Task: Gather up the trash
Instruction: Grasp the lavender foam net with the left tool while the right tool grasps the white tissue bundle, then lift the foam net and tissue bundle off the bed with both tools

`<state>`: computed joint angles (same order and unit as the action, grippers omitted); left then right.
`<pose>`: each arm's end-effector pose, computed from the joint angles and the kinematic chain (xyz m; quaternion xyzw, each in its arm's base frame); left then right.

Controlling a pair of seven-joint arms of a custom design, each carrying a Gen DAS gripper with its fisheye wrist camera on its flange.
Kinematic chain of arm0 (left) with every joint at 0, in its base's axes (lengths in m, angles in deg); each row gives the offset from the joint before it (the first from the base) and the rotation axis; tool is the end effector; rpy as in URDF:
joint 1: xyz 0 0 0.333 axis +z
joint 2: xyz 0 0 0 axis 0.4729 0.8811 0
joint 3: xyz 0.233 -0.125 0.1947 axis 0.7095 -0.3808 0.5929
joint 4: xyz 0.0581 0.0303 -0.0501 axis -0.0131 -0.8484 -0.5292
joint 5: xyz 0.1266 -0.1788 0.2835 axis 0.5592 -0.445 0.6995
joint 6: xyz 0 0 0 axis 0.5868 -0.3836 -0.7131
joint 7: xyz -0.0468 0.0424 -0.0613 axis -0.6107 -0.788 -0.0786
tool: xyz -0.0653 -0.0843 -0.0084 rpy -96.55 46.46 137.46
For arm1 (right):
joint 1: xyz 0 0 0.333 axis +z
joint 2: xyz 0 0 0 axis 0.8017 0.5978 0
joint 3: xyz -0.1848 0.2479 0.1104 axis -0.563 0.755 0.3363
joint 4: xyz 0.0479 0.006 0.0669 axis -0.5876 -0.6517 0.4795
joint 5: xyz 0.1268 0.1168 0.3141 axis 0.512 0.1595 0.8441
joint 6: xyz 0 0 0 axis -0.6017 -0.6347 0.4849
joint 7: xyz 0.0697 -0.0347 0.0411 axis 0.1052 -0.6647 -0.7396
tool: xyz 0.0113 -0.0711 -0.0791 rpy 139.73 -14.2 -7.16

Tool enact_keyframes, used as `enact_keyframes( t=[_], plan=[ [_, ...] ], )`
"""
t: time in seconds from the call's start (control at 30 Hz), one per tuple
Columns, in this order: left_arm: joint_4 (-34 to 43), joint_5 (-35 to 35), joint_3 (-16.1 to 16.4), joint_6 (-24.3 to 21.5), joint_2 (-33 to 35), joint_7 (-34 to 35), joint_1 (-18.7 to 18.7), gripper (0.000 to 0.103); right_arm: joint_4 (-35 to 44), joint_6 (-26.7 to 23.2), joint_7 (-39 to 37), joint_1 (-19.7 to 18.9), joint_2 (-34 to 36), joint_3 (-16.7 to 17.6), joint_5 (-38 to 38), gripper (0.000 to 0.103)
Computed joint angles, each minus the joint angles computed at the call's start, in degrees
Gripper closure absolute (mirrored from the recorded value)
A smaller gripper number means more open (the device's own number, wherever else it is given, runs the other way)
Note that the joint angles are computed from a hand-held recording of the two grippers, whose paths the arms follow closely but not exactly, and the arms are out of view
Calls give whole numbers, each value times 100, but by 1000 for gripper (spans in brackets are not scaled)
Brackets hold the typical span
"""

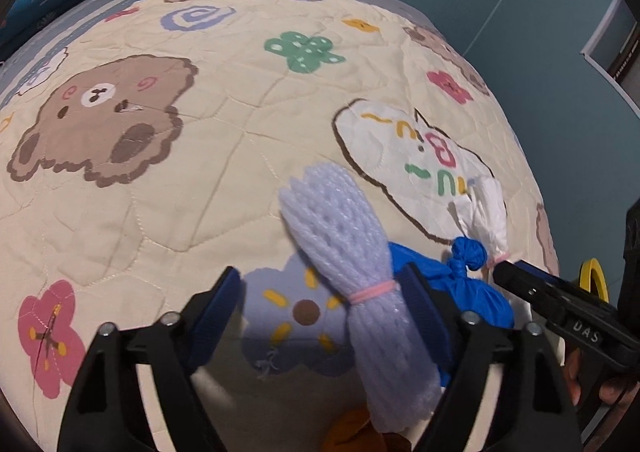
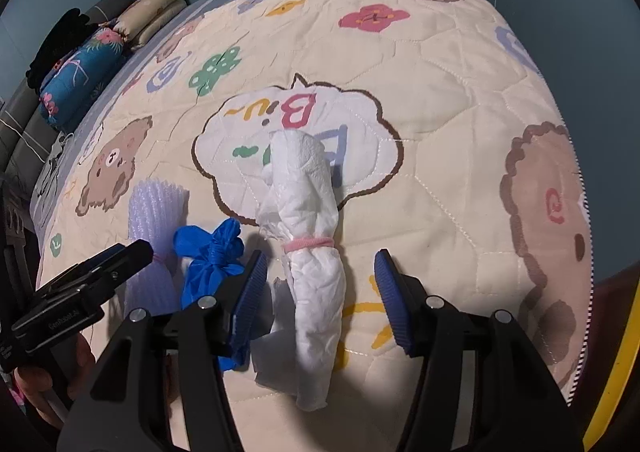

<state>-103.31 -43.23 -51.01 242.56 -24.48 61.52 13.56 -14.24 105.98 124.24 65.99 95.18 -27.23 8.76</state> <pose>0.6498 -0.2731 0.4337 -0.6881 0.6624 -0.2853 0.0794 0.6578 0.1790 0.4330 -0.6679 0.6927 -0.0908 0.2566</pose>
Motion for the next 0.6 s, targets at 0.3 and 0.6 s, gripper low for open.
enact_keyframes(
  t=[0.3,0.6],
  plan=[
    [237,-287,-255,-211,165,564,86,67,148,-172,-166,-20,136,68,44,78],
    [45,-185,-108,-133,-68,516,-13,74,-88,60,-277,-43,-56,108,213,83]
  ],
)
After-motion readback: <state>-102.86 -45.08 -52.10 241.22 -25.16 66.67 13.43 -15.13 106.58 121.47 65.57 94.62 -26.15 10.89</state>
